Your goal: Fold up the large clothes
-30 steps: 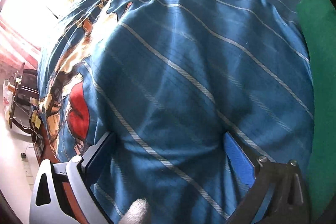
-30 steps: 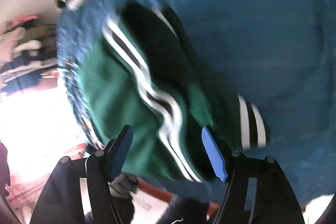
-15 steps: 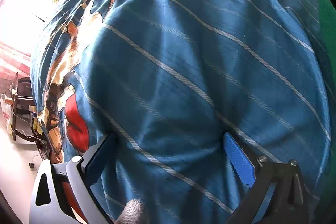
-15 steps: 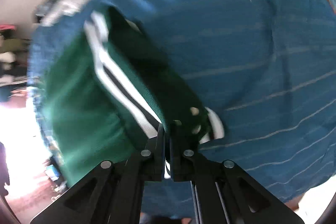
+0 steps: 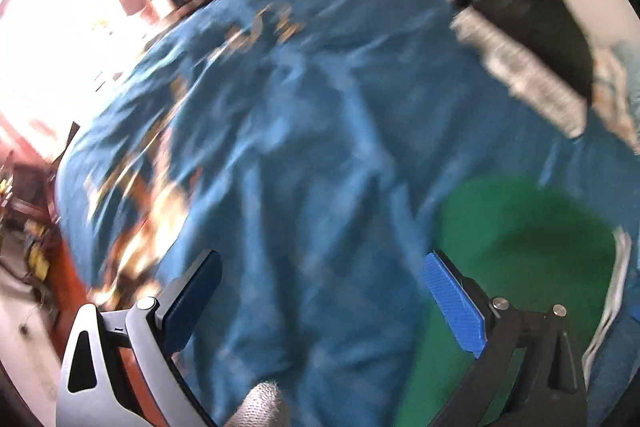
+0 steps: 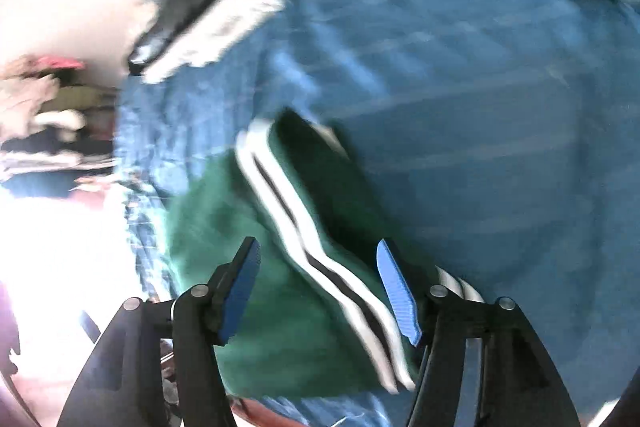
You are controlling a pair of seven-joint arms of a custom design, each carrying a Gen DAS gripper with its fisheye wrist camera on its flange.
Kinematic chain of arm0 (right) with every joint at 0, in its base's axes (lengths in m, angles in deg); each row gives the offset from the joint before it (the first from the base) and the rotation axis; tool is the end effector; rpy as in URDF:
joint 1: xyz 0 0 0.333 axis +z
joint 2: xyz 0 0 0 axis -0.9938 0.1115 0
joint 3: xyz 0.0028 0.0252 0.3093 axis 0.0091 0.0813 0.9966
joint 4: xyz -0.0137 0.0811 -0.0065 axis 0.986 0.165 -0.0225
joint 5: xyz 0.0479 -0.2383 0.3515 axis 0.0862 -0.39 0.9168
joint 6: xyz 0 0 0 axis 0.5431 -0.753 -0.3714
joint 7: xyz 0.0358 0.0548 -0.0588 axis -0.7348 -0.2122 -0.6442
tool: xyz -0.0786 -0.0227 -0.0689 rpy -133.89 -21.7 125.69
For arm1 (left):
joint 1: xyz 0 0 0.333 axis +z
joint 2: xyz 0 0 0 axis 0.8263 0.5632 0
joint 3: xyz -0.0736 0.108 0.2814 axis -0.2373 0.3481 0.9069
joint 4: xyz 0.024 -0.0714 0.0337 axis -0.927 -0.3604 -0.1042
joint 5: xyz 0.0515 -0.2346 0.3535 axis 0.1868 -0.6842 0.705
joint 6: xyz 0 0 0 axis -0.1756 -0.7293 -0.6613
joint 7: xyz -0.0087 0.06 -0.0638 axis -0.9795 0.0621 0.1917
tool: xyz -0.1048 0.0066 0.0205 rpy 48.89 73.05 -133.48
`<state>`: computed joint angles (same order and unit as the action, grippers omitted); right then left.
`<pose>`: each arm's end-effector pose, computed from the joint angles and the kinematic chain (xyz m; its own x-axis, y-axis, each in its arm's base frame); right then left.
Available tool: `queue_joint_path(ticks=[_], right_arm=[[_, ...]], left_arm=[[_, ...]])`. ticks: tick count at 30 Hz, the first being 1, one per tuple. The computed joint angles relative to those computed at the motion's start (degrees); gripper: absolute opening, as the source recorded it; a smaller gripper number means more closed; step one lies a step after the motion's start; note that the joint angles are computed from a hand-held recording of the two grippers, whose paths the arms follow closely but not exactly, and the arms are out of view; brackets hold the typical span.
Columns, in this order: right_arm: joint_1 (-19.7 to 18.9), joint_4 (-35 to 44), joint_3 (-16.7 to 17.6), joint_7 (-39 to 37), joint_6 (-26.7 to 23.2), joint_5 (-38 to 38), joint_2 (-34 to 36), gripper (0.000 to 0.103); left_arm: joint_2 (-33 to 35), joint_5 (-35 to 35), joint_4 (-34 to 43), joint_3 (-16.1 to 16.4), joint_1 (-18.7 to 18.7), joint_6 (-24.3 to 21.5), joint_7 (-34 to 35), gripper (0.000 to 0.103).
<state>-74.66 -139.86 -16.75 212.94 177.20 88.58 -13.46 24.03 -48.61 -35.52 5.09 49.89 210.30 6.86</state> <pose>0.5718 0.0990 0.5689 -0.4877 -0.7295 -0.4796 -0.8237 0.5665 -0.0241 0.6066 -0.1561 0.5590 0.1372 -0.9905 -0.0098 -0.9038 -0.1211 -0.4104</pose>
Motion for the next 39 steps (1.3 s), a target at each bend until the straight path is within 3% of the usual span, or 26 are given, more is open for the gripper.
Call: queue_joint_path(ticks=[2, 5, 7, 12, 14, 16, 18, 20, 22, 24, 27, 29, 31, 33, 34, 36, 37, 39], right_arm=[[0.22, 4.95, 0.14, -1.62, -0.46, 0.12, 6.79, 0.073], [-0.67, 9.89, 0.46, -4.25, -1.56, 7.19, 15.14, 0.069], [-0.83, 11.48, 1.33, -5.98, -0.57, 6.31, 17.37, 0.003], [1.62, 15.58, 1.61, 0.04, 3.13, -9.14, 18.27, 0.002], [0.74, 17.9, 1.53, 0.91, 0.67, -8.86, 20.63, 0.002], [-0.49, 21.06, 1.83, 0.03, -6.05, -7.2, 24.54, 0.002], [-1.87, 19.64, 2.21, -0.19, -6.78, -2.95, 23.63, 0.004], [-3.48, 15.87, 2.34, -1.59, -6.06, 2.85, 19.2, 0.019], [-3.65, 10.64, 1.71, -2.54, -5.79, 3.26, 12.71, 0.059], [-3.46, 6.2, 0.95, -3.35, -7.33, 2.87, 6.95, 0.073], [-2.93, 0.3, 0.01, -3.08, -13.57, 2.04, 0.89, 0.074], [-2.66, -5.2, -0.3, 0.99, -17.1, 2.36, -2.42, 0.074], [-2.02, -10.97, -0.93, 3.39, -17.48, 7.58, -4.42, 0.074], [-1.27, -17.78, -1.01, 5.39, -12.62, 13.67, -7.53, 0.073], [-0.9, -20.75, -0.38, 6.4, -8.13, 14.8, -9.6, 0.068], [-0.51, -23.12, 0.47, 9.84, -4.71, 12.77, -12.56, 0.037], [-0.35, -24.71, 0.79, 11.38, -2.35, 12.11, -15.0, 0.01], [0.1, -25.61, 0.97, 14.14, -0.54, 10.04, -18.52, 0.011]], left_arm=[[4.68, 1.37, 4.92, -0.66, -0.81, -0.16, -0.53, 0.103], [9.8, 0.97, 9.54, -0.76, -2.06, -0.34, 1.0, 0.103], [11.11, 1.48, 10.41, -0.77, -3.08, -1.22, 2.07, 0.103], [11.62, 0.28, 8.68, -0.44, -3.81, -1.27, 3.39, 0.103], [11.46, -0.92, 7.98, -0.38, -3.64, -0.28, 3.95, 0.103], [11.24, -0.87, 7.54, -0.33, -3.73, -0.18, 4.46, 0.103], [10.91, -0.37, 7.9, -0.3, -4.0, -1.82, 4.38, 0.103], [9.58, -1.5, 7.5, -0.29, -3.65, -2.2, 5.05, 0.103], [6.54, -1.98, 4.8, -0.23, -3.25, 0.44, 4.82, 0.103], [3.03, -1.44, 2.18, -0.35, -3.01, 1.35, 5.21, 0.103], [-0.02, 0.24, -0.22, -0.83, -2.97, -0.86, 4.72, 0.103], [-1.04, -1.03, -1.44, -1.04, -2.86, -2.4, 4.88, 0.103], [-1.89, -2.44, -2.95, -1.29, -2.89, -3.95, 4.88, 0.103], [-2.2, -2.17, -4.07, -1.77, -3.17, -6.12, 4.28, 0.103], [-2.06, -1.75, -4.2, -1.98, -3.33, -6.55, 4.14, 0.103], [-2.15, 0.12, -4.87, -2.56, -3.89, -7.43, 3.89, 0.103], [-2.37, 1.16, -5.32, -2.76, -4.13, -7.18, 3.94, 0.103], [-2.3, 4.45, -5.52, -3.34, -4.7, -6.93, 3.89, 0.103]])
